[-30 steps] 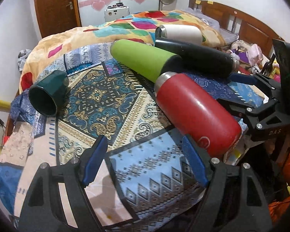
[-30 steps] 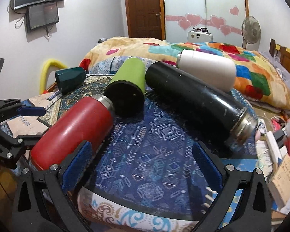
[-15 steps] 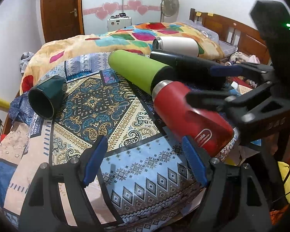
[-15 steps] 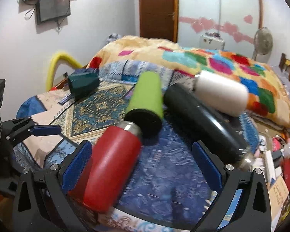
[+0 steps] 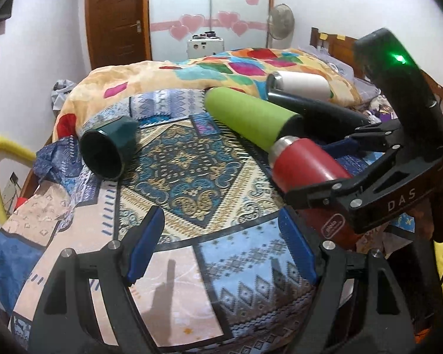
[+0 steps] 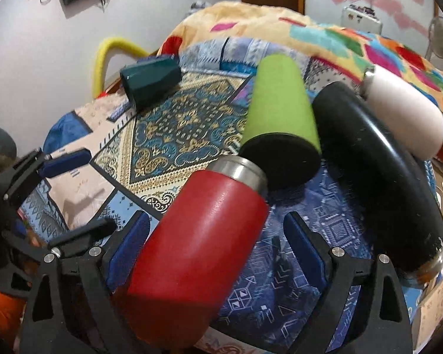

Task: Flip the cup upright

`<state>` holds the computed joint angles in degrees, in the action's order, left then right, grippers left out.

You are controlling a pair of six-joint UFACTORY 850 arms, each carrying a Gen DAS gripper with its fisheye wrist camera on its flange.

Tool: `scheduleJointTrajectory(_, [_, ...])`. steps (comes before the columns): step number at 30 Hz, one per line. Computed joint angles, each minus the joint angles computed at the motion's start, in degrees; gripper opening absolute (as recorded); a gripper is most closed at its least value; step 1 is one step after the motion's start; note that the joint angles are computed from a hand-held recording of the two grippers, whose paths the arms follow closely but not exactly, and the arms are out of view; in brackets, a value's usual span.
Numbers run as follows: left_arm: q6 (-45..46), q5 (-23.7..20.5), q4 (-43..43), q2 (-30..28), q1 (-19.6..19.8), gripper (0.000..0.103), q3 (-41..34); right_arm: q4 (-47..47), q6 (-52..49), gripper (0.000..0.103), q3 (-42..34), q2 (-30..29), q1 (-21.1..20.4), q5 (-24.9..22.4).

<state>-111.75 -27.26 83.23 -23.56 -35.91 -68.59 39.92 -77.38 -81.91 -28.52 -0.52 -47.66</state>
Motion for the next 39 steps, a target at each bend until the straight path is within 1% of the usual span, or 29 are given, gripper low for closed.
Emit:
scheduleJointTrajectory(2, [-1.1,-0.2,0.7,0.5,0.1,0.080,0.8,-2.4,1.7,0.084,-0.9,-0.6,0.7,-1.1])
scheduleJointTrajectory(6, [-2.5,-0.1,1.5,0.9,0.3,0.080,1.6,-4.7,1.8,0.076,-0.7,-0.3,1.6,0.7])
scheduleJointTrajectory(9, [-3.0,-0.1,2.0,1.2,0.2,0.080,1.9,-3.6,0.1,0.064,-0.8,-0.1,1.1,-0.4])
scheduleJointTrajectory(10, [-3.0,-0.3,2.0,1.2,0.2,0.080,1.9,-2.7,-0.9,0.061,-0.5,0.2,0.8,-0.6])
scheduleJointTrajectory(11, [-3.0,-0.5,2.0,1.3,0.2,0.080,1.9,-0.8,-3.0,0.061,0.4,0.9,0.2,-0.6])
scheduleJointTrajectory(14, [-3.6,-0.7,2.5,1.6,0.0,0.080,1.9,4.9,-8.9,0.060,3.2,2.9,-1.1,0.3])
scheduleJointTrajectory(16, [-3.0,-1.2,2.0,1.6,-0.2,0.080,1.4,8.2,-11.4,0.060,4.1,3.7,-2.4,-0.5])
scheduleJointTrajectory(19, [-2.5,-2.5,1.8,1.6,-0.8,0.080,0.7,10.9,-12.4,0.060,3.8,3.8,-3.6,-2.3])
scheduleJointTrajectory(22, [-3.5,-2.9,2.9,1.8,-1.2,0.080,0.4,14.5,-14.0,0.060,3.9,4.3,-4.6,-3.0])
scheduleJointTrajectory(26, [-2.0,-4.6,2.9,1.6,-1.9,0.080,-0.8,18.8,-16.9,0.060,4.4,5.2,-5.7,-4.1])
scheduleJointTrajectory(29, [-2.3,-5.1,3.7,1.8,-2.1,0.080,-1.3,21.1,-19.8,0.060,5.4,6.2,-6.0,-3.6])
scheduleJointTrajectory(31, [-3.0,-5.1,4.6,1.8,-2.1,0.080,-1.5,22.7,-22.0,0.059,6.4,7.0,-5.8,-2.4])
scheduleJointTrajectory(39, [-5.2,-5.5,6.6,2.1,-2.1,0.080,-1.7,23.9,-24.7,0.059,6.6,6.8,-5.5,-1.5])
